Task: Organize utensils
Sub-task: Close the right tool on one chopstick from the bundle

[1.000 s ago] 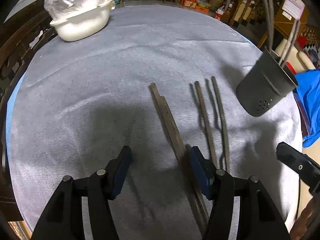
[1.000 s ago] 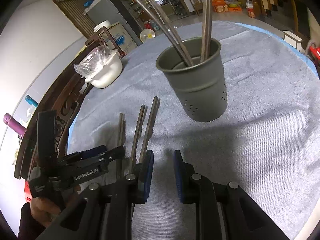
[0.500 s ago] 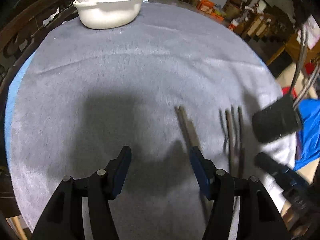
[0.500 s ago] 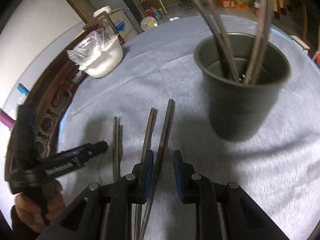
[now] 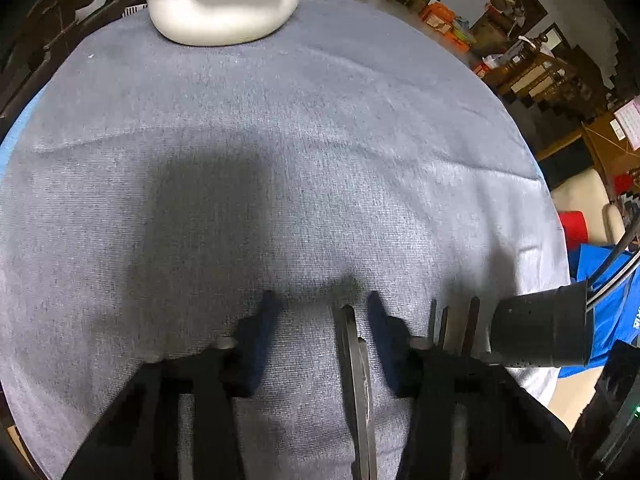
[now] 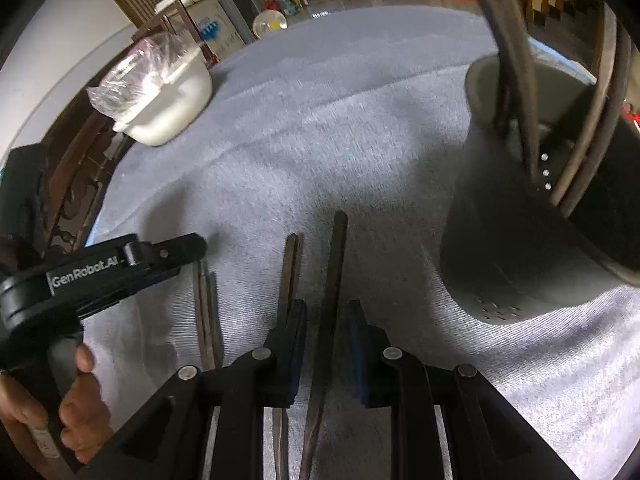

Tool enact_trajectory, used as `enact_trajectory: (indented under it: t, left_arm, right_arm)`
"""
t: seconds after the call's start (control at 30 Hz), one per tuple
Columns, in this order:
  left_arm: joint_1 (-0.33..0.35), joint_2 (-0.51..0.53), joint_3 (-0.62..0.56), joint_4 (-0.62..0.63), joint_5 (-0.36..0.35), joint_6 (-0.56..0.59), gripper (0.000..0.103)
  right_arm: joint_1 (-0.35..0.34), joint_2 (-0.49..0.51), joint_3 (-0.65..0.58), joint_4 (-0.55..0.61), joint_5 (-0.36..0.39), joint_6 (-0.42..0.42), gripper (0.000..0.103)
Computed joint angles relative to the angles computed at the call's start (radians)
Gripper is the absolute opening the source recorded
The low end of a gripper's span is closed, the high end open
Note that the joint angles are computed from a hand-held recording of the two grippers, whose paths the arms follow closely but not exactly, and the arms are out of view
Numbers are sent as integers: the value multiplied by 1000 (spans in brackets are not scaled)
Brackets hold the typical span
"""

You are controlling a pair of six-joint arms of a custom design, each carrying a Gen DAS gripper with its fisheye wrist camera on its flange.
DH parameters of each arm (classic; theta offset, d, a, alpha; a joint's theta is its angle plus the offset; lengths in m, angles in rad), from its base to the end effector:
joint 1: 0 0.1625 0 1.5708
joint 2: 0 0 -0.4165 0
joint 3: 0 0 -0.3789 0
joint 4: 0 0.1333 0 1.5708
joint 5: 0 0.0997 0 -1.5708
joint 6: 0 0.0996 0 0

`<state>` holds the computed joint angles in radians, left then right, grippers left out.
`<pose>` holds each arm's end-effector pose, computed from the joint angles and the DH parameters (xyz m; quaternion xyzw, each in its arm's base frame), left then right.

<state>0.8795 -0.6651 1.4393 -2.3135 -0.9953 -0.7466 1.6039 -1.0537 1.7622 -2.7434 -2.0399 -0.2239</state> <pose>-0.2990 -0.6555 0.0680 -0.0220 0.9585 -0.1755 0.2235 0.1088 -0.6193 0.2432 0.0683 -0.9456 0.2011 0.2465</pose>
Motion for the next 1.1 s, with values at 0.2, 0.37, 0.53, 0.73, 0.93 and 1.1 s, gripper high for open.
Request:
enact_trajectory:
  t: [0.2,0.37,0.53,0.73,0.93,1.1]
  left_arm:
    - [-4,-2,-1,42,27,34,16]
    - [10,-15,1,49,-4,34,16]
    - [-2,-44,38,61,-13,0,32]
    - [-19,-32,34,80,24,-16,32]
    - [-25,-15,22,94,70,14,13]
    - [-15,-40,64,31,40,79,11]
  right_arm:
    - [15,5,1,-13,-70,-28,19]
    - [-1,-14,-2,17,-22,-11,19]
    - [4,5,-33,58,-40,48,20]
    - [21,38,-63,31,-84,-19,12]
    - [25,30,-38,-12,-73,-55,10]
    - [26,-28,3,-29,-11,-84,9]
